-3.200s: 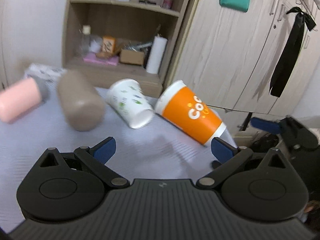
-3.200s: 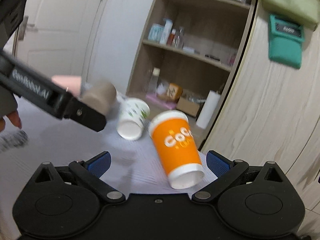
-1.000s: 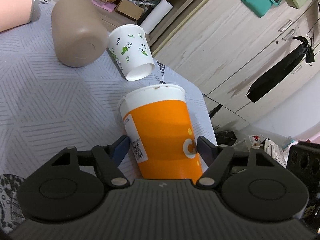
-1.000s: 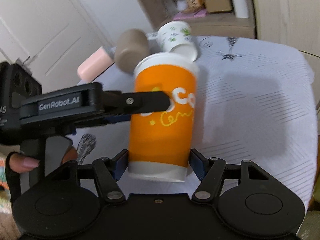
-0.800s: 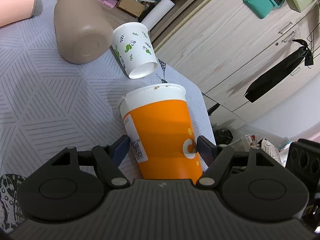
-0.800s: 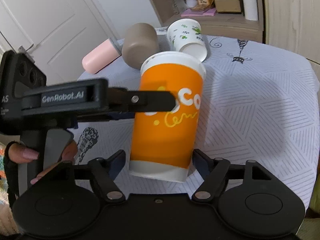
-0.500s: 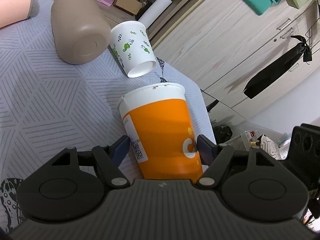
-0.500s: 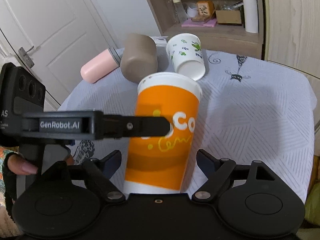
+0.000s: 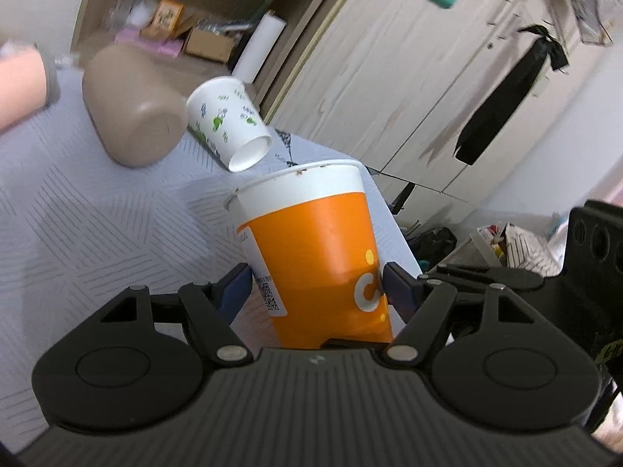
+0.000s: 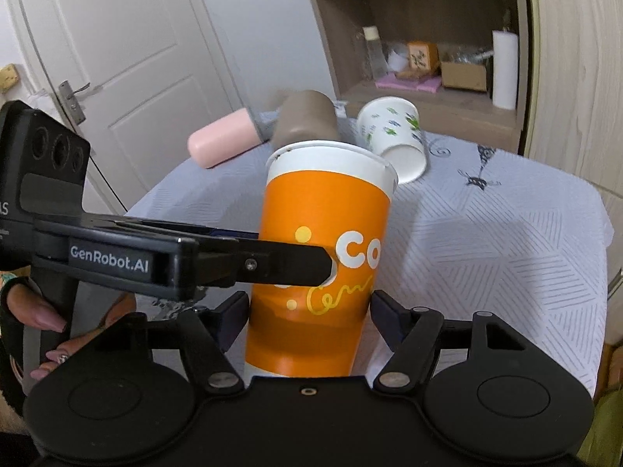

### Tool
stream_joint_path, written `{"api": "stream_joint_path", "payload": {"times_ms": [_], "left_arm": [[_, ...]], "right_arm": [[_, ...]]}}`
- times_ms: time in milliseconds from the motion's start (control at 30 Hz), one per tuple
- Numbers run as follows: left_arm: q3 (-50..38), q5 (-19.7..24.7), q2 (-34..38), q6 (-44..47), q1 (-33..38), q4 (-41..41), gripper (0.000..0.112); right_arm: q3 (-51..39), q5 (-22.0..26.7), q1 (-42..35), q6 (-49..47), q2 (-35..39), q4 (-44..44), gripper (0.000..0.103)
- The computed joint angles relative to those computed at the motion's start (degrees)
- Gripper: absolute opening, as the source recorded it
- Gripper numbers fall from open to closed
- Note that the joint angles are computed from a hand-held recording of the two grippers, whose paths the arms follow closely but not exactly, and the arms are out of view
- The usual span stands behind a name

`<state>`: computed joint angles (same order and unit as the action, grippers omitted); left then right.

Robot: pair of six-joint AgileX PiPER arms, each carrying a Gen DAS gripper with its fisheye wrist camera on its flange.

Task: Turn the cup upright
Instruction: 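Lift the orange cup with the right gripper and rotate it mouth-up, then lower the upright orange cup onto the cloth and open the right gripper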

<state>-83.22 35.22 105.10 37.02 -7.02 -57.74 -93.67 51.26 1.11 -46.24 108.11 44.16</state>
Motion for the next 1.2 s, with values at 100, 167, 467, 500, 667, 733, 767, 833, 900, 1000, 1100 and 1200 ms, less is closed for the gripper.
{"api": "stream_joint_path", "payload": {"times_ms": [100, 167, 467, 500, 667, 733, 767, 833, 900, 1000, 1100, 1200], "left_arm": [[4.11, -2.34, -3.09, 5.14, 0.26, -2.63, 0.073], [7.59, -4.96, -5.23, 11.26, 0.32, -7.01, 0.073], [13.44, -12.43, -9.82, 22.91, 0.9, -12.37, 0.073], [13.89, -12.53, -10.09, 24.74, 1.34, -13.31, 0.073], [14.53, -12.84, -10.37, 31.32, 3.0, -16.8, 0.072], [12.81, -14.16, -9.42, 29.31, 2.24, -13.53, 0.071], [12.05, -14.87, -8.98, 29.17, 1.77, -12.45, 0.071], [10.17, -14.63, -7.81, 29.51, 1.78, -11.76, 0.07], [8.51, -14.14, -6.64, 30.62, 2.0, -12.01, 0.07], [6.5, -14.62, -5.05, 33.98, 1.95, -13.39, 0.07], [5.06, -16.15, -3.56, 36.7, 1.36, -14.16, 0.07], [3.85, -16.01, -2.18, 39.15, 1.45, -15.56, 0.07]], "right_arm": [[5.67, -5.04, 1.45, -4.82, -3.43, 2.05, 0.074], [8.9, -8.62, 2.55, -8.12, -5.33, 3.74, 0.074], [12.85, -16.49, 5.94, -20.2, -4.99, 15.29, 0.074], [12.57, -16.08, 5.85, -20.96, -4.38, 16.96, 0.073], [14.62, -22.48, 9.06, -28.09, -4.2, 22.12, 0.073], [14.46, -25.77, 10.33, -29.02, -3.57, 22.55, 0.073], [14.19, -26.27, 10.38, -30.08, -3.1, 23.82, 0.073], [13.38, -27.37, 10.43, -31.45, -2.12, 25.56, 0.073], [13.31, -29.44, 10.85, -36.24, -1.41, 29.96, 0.073], [13.22, -32.73, 11.78, -46.05, -0.13, 38.89, 0.073], [12.61, -35.52, 12.86, -57.16, 1.62, 48.58, 0.073], [10.56, -38.11, 13.79, -59.33, 3.84, 50.13, 0.073]]}}
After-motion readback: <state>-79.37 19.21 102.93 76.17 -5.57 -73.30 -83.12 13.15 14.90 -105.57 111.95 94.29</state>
